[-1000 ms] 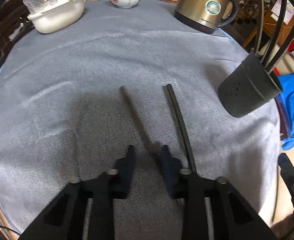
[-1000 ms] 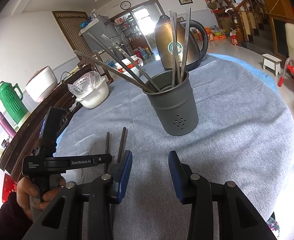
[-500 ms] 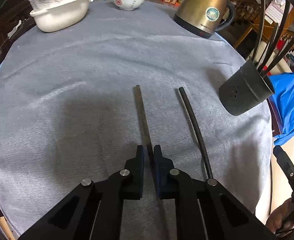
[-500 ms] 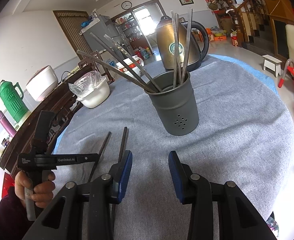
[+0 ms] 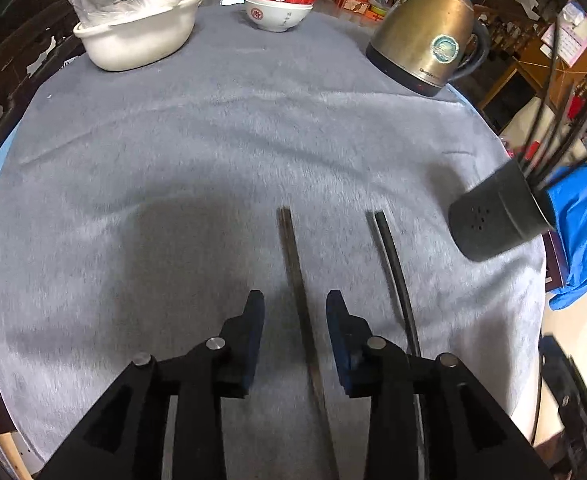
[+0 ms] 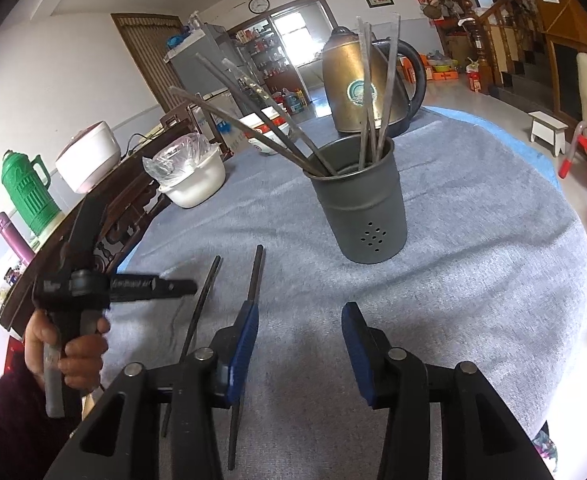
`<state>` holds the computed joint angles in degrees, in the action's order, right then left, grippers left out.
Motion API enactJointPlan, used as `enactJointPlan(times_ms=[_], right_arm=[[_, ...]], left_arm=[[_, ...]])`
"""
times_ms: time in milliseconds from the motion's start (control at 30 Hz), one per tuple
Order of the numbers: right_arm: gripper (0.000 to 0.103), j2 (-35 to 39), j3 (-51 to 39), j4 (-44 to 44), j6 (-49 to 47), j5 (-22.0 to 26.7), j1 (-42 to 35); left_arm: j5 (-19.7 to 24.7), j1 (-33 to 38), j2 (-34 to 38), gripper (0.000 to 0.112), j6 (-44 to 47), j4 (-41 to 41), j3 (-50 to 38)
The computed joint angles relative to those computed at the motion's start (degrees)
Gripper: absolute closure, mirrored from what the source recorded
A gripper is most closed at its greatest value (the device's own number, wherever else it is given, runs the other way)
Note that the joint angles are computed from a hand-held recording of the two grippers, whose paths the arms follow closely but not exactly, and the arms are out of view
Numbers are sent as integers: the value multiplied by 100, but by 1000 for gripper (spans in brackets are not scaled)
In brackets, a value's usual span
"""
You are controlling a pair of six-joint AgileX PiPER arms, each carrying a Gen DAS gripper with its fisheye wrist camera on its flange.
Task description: Organize utensils
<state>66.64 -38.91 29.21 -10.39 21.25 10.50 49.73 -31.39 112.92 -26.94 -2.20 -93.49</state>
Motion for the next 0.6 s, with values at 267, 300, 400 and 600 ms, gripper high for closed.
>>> enactJointPlan(times_ms=[267,300,400,600], right_arm=[[56,121,-64,-307,280,7,101],[56,159,-99,-407,380,7,142],[56,334,-301,-832,751,78,345],[56,1044,-985,-1275,866,285,776]], left_arm=[[899,266,1000,82,-22,-212,-1454],[1083,287,1154,89,-16,-237,-1684],[1130,299,1298,103,68,-314,-1867],[764,324,975,105,411,-485,-1289]])
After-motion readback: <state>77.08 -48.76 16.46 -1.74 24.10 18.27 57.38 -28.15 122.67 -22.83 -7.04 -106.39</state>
